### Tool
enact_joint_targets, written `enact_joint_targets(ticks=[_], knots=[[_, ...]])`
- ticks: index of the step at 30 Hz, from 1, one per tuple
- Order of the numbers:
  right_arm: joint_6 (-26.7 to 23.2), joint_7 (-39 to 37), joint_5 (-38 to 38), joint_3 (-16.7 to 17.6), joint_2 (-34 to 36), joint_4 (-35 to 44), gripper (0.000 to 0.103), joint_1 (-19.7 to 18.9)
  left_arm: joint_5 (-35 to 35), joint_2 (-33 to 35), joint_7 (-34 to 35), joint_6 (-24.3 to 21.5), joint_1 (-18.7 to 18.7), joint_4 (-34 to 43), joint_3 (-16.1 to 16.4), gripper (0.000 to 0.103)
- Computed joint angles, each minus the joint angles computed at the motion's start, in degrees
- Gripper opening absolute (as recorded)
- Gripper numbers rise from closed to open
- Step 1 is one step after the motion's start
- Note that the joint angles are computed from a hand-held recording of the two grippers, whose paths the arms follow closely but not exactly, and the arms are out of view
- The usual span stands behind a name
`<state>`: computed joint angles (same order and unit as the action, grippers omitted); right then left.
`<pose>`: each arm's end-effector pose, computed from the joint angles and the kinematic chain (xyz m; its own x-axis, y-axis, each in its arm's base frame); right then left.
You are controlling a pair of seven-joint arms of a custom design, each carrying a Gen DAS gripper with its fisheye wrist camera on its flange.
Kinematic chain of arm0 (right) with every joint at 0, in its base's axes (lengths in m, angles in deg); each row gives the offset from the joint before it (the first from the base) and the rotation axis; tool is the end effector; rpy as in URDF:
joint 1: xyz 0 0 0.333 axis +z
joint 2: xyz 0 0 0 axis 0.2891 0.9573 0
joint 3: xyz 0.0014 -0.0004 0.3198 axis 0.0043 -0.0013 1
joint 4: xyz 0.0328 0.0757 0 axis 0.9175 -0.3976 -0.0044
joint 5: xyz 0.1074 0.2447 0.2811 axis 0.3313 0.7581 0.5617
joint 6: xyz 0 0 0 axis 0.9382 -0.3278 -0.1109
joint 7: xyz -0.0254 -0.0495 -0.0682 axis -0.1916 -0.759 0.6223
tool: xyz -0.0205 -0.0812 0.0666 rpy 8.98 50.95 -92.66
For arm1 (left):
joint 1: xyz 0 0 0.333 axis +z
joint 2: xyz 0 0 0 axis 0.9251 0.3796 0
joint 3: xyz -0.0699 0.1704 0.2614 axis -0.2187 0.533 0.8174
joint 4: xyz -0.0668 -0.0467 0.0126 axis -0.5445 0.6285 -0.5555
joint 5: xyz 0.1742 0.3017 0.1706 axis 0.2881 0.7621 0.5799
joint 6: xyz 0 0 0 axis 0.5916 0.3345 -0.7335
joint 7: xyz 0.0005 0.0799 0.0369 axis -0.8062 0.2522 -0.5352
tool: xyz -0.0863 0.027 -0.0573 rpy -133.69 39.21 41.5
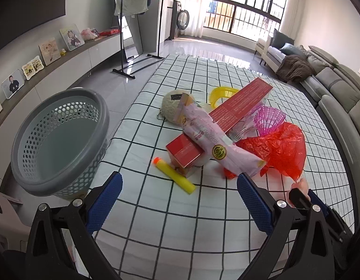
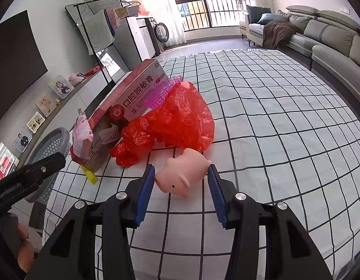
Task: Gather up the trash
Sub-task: 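Grasp the pink snack packet with the left tool while the right tool holds the pig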
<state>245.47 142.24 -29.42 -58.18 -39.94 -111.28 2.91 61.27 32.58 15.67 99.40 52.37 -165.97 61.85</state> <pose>0.3428 0.0897 0.4212 -0.4644 -0.8487 -0.2530 -0.5437 0.4987 -0.6750 0.4933 -0.2497 0.4615 -0.4021 -0.9096 0.1041 -0.7226 0.2454 -0.6462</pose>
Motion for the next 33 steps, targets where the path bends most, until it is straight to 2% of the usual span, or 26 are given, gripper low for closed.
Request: enact_joint_targets(ticks=[4, 9, 14, 15, 17, 18, 22, 33], knots=[[1.2, -0.5, 0.4, -0.8, -0.6, -1.2, 0.045, 0.2, 5.9, 1.6, -7.4, 0.5, 0.3, 1.9, -0.8, 0.097], [3.2, -1.0, 1.5, -0.4, -0.5, -1.8, 0.045, -0.5, 20.5, 4.5, -21.3, -0.7, 0.4, 5.3, -0.4, 0.097], [4.9, -2.5, 3.2, -0.5, -0.3, -2.4, 0.045, -0.6, 22.0, 6.5, -22.9, -2.0, -0.2, 7.2, -0.2, 0.095], [5.1, -2.8, 3.6, -0.6, -0.6, -2.7, 0.045, -0.5, 23.8, 6.7, -24.2, -1.8, -0.4, 7.1, 0.2, 0.093], [5.3, -3.5, 4.3, -0.5, -0.4, -2.7, 0.045, -0.5, 26.4, 6.9, -25.8, -1.9, -0.7, 7.1, 0.6, 0.081], [5.3, -3.7, 4.7, -0.3, -0.4, -2.6, 0.045, -0.6, 26.9, 7.2, -26.0, -2.2, -0.8, 7.4, 0.6, 0.073], [5.3, -4.5, 5.7, 0.4, -0.4, -2.5, 0.045, -0.7, 26.8, 8.1, -25.0, -3.5, -0.5, 7.5, 0.5, 0.059], [4.9, -4.7, 6.8, 1.4, -0.7, -2.2, 0.045, -0.4, 16.0, 3.6, -15.4, -2.7, 1.9, 1.0, 0.0, 0.058]])
